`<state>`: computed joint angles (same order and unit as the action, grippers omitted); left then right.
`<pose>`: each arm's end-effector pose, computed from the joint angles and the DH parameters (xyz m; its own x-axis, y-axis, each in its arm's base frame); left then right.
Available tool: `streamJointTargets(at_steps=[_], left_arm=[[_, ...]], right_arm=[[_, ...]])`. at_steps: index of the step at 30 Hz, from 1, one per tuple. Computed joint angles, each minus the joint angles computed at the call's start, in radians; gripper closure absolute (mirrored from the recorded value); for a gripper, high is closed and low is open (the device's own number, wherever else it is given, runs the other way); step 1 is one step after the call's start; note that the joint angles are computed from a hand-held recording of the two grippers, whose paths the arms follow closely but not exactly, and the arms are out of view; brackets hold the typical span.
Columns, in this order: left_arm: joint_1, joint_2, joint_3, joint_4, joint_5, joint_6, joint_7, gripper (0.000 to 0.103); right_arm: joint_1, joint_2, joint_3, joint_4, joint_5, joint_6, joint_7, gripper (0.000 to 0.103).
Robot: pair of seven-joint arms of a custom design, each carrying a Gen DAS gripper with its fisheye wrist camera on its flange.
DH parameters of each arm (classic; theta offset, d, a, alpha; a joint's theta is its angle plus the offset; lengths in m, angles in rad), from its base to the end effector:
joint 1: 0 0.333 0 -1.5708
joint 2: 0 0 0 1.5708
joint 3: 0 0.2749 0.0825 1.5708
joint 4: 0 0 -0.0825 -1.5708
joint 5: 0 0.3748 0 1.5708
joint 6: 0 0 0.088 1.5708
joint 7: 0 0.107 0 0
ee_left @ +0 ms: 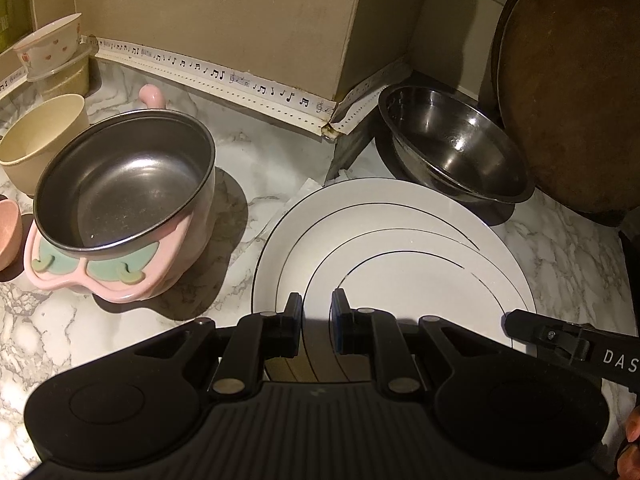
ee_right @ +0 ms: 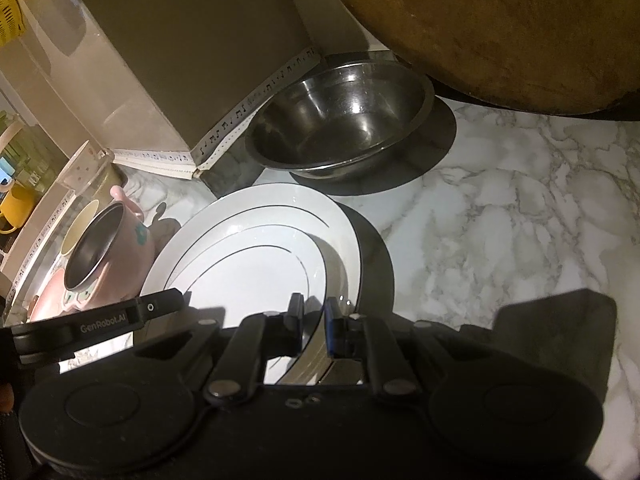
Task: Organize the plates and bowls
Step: 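Lower the white plate onto the other white plate and open both grippers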
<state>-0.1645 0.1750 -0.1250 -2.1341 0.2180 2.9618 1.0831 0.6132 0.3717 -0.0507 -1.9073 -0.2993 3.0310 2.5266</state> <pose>0.5672 -0.1822 0.3665 -0.0456 -0.9866 0.1564 -0.8045 -0.0565 -0.5913 0.5366 0.3679 0.3573 0.0377 -0.9213 -0.3869 -0.7960 0.2064 -0.5691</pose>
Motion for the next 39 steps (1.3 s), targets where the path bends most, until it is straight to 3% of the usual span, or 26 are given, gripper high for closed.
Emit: streamJointTargets(at_steps=[16, 23, 39], left_arm=[[-0.005, 0.017, 0.001, 0.028, 0.006, -0.042, 0.027, 0.089], [0.029, 0.012, -0.033, 0.026, -0.096, -0.050, 0.108, 0.089], [0.051, -0.031, -0.045, -0.032, -0.206, 0.001, 0.182, 0.089]], right_arm=[[-0.007, 0.020, 0.003, 0.027, 0.001, -0.016, -0.021, 0.093], [-0.015, 0.040, 0.009, 0.052, 0.017, -0.023, -0.041, 0.093], [-0.016, 0.099, 0.015, 0.141, 0.035, -0.078, -0.069, 0.090]])
